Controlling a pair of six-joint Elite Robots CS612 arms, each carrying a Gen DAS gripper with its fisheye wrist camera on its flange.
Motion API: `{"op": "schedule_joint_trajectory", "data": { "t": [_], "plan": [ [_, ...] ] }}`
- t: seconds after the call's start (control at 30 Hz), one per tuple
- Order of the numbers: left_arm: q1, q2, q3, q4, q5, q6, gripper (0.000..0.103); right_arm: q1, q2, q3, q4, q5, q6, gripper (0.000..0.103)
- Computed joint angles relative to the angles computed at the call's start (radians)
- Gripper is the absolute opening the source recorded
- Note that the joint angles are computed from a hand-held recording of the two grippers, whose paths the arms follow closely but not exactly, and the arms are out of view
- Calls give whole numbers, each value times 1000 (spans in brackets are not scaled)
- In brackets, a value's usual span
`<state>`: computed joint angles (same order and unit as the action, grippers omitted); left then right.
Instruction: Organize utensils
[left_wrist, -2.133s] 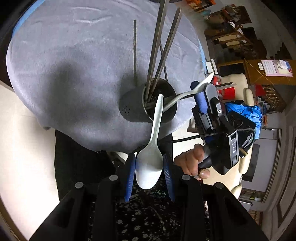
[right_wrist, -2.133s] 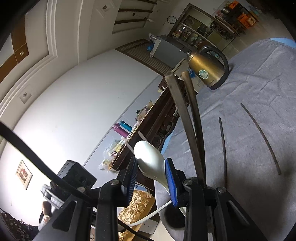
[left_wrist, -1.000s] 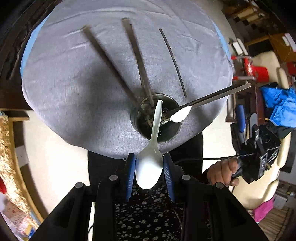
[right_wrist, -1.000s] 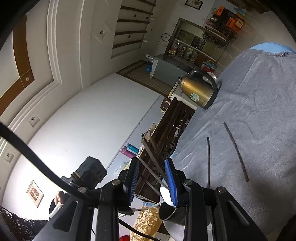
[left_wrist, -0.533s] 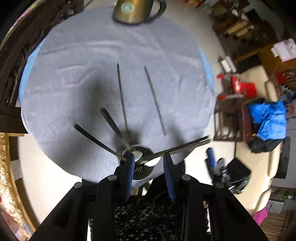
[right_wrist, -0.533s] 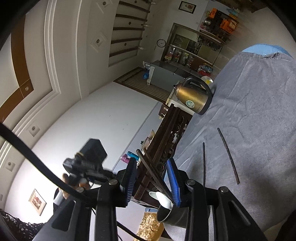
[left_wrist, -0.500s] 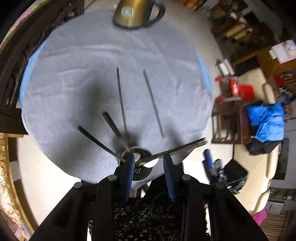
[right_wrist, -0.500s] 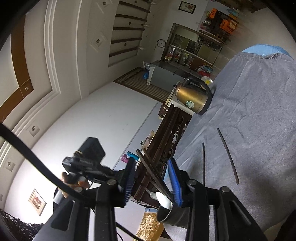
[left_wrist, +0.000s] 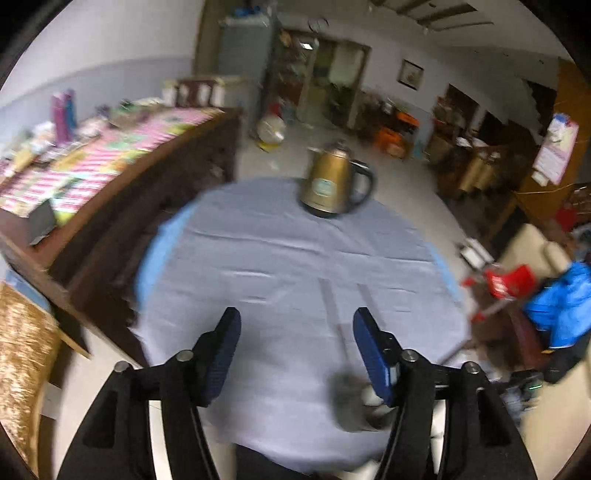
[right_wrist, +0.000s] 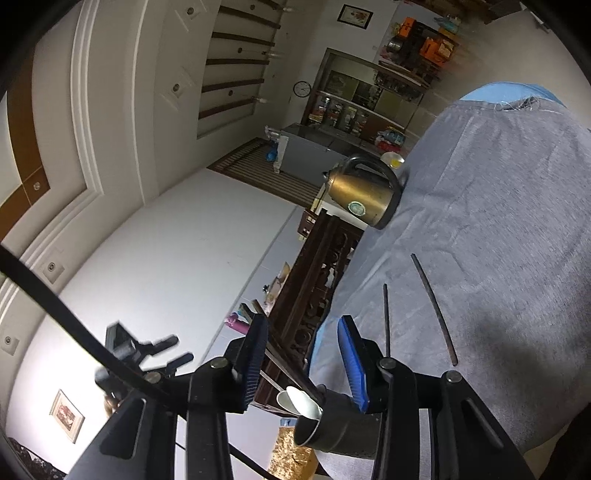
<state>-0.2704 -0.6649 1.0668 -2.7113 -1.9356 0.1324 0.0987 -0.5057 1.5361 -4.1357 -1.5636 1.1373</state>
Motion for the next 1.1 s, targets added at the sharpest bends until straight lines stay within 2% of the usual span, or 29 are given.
{"op": "schedule_joint_trajectory", "data": {
  "t": [0.07, 0.27, 0.5, 0.77, 1.1],
  "plan": [
    [6, 17, 16, -48, 48, -3, 68, 3, -4, 1, 15, -7, -4, 43],
    [3, 69, 33, -97, 191, 18, 68, 8, -11, 0, 76, -20, 5, 43],
    [-14, 72, 88, -209, 288, 61, 68, 15, -27, 8, 140, -34, -10, 43],
    [-24, 71, 119, -286, 343, 96, 69, 20, -35, 1, 193, -36, -18, 47],
    [-18, 89, 89, -250, 368, 81, 70, 22, -37, -9, 259, -24, -22, 47]
  ]
}}
